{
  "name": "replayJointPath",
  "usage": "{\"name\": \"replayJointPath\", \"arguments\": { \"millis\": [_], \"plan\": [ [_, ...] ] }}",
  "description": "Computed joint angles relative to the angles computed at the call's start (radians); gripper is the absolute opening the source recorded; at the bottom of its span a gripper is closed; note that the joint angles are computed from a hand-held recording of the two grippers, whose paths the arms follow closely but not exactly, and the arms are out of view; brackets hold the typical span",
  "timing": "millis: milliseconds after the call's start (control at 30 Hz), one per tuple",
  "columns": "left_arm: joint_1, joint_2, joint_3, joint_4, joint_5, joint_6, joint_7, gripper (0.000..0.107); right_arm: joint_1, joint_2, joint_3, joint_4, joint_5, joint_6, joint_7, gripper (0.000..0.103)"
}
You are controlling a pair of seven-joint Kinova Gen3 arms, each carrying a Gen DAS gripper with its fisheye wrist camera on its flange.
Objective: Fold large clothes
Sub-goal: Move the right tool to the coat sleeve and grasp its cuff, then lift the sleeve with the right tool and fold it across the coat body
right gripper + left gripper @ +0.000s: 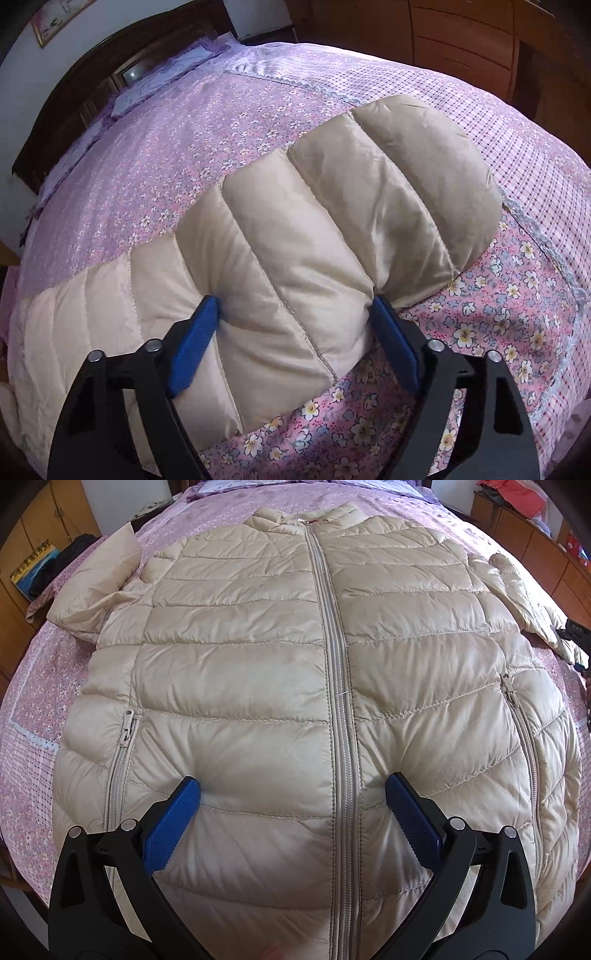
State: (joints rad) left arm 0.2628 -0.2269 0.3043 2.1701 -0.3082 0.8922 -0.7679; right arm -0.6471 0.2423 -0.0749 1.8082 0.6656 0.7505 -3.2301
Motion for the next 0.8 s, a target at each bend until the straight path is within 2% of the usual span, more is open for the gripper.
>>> {"name": "replayJointPath", "arguments": {
  "millis": [167,267,567,800],
  "plan": [
    [0.005,-0.002,0.006,0.001,-0.006,0.004,0.007,0.1,-0.014,-0.04,-0.017,0.031,0.022,-0.042,-0.022,0.027],
    [0.005,-0.005,0.001,0.001,-0.002,0.003,-0.002,0.1,-0.03,-0.057,-0.035,0.028,0.039,-0.036,-0.03,0.015],
    [-0.004,-0.019,-0.003,0.01,0.009,-0.012,-0.025,0.1,-0.071,-0.115,-0.104,-0.002,0.062,-0.037,-0.022,0.013],
    [-0.006,-0.059,-0.027,0.005,0.065,0.006,-0.1,0.1,-0.109,-0.116,-0.143,-0.06,0.05,0.014,0.002,0.013]
  ]
}}
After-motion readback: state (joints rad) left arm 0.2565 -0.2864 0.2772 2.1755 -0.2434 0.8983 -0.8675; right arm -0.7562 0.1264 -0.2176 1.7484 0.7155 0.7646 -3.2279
